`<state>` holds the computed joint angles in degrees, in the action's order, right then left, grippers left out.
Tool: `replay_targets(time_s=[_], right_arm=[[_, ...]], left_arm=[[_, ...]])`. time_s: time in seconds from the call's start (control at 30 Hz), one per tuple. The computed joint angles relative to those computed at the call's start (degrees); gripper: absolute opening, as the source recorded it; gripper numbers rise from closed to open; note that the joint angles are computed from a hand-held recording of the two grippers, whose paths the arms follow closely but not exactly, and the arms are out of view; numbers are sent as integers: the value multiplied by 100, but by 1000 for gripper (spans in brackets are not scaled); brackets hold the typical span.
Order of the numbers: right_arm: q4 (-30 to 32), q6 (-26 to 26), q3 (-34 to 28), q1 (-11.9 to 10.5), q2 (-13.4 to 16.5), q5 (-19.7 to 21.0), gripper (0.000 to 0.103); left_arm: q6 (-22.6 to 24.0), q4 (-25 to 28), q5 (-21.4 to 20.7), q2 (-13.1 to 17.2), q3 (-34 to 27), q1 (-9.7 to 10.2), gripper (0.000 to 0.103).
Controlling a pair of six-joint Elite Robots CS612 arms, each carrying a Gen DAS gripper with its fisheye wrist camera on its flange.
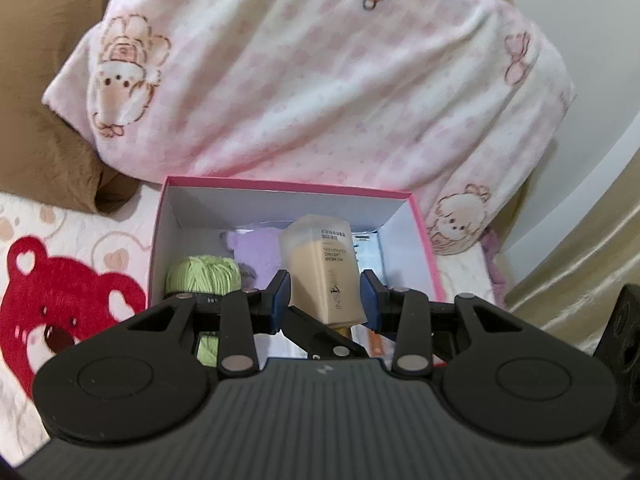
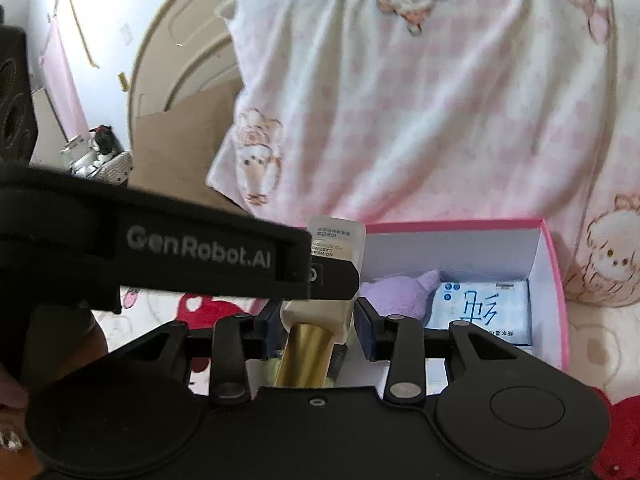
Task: Organize objects
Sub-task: 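Lift the foundation bottle with the left tool and carry it over the box, then lower the bottle beside the yarn ball and open the left tool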
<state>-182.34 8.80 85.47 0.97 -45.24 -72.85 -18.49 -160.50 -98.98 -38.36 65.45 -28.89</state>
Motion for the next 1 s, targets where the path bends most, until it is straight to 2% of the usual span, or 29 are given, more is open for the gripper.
replay_targets(time_s=[0.33,0.5,0.63,0.83,0.93,1.0], right_arm=[[356,221,-519,-24,565,12,43],[736,176,-672,-7,715,-53,43],[1156,135,-779,23,772,-101,43],[1296,-8,-837,85,796,-333,43],[1439,33,-852,52,795,-186,46],[1466,60,-862,27,798,-59,46]], left_arm=[[351,467,11,656,-743,39,36],[252,889,-179,914,-1075,98,36],[378,1140,-88,982,-1154,84,34],[557,1204,15,1031,-1235,64,33],[498,1229,4,1036,-1233,73,33],[470,1152,170,1006,-1160,59,33]])
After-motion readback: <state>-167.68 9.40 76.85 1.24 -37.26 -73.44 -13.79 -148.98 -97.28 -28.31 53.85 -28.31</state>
